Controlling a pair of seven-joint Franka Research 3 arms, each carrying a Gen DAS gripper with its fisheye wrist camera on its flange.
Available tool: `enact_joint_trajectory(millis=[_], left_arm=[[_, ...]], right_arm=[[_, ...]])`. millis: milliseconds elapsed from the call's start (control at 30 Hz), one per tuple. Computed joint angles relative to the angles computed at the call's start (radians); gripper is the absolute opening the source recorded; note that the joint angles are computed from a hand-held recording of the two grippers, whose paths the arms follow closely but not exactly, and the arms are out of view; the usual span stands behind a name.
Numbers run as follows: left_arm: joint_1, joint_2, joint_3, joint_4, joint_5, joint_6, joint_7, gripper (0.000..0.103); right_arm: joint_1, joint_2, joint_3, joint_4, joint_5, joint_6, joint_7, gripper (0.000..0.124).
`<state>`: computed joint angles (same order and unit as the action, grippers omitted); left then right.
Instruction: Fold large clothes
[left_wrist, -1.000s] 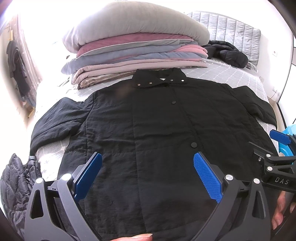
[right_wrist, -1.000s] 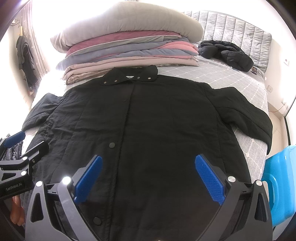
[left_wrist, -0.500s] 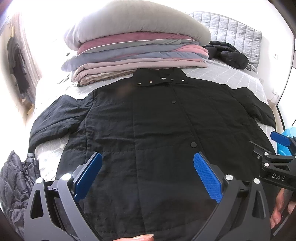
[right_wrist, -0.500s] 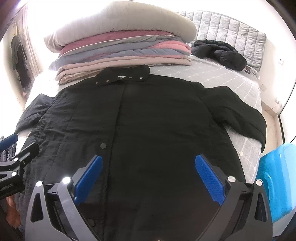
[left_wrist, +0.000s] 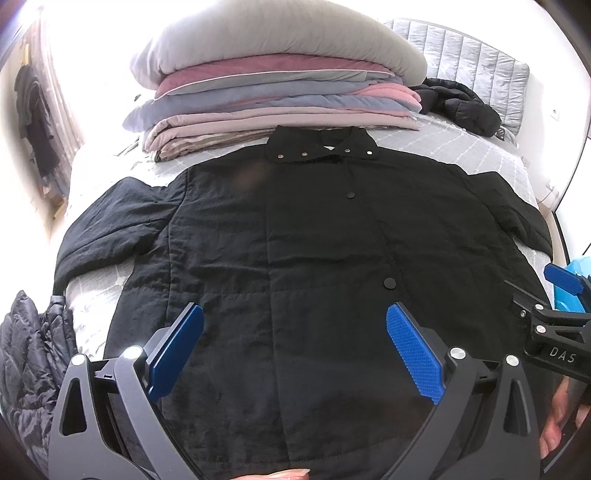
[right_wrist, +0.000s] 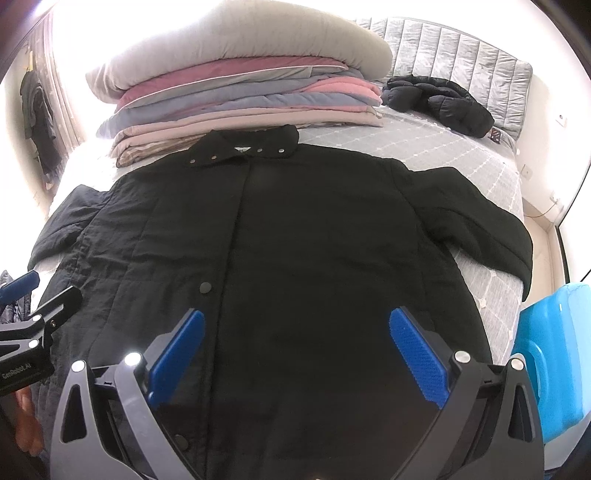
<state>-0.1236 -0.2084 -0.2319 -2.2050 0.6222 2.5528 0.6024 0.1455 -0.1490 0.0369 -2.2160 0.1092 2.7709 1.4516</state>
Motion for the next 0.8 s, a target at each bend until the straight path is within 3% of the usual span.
enact_joint_trajectory(millis=[800], left_arm=[[0.003,-0.006,0.004,-0.006,-0.009,0.004,0.007,0.096]], right_arm=[[0.0,0.008,-0.001,0.006,-0.012,-0.007,0.013,0.097]])
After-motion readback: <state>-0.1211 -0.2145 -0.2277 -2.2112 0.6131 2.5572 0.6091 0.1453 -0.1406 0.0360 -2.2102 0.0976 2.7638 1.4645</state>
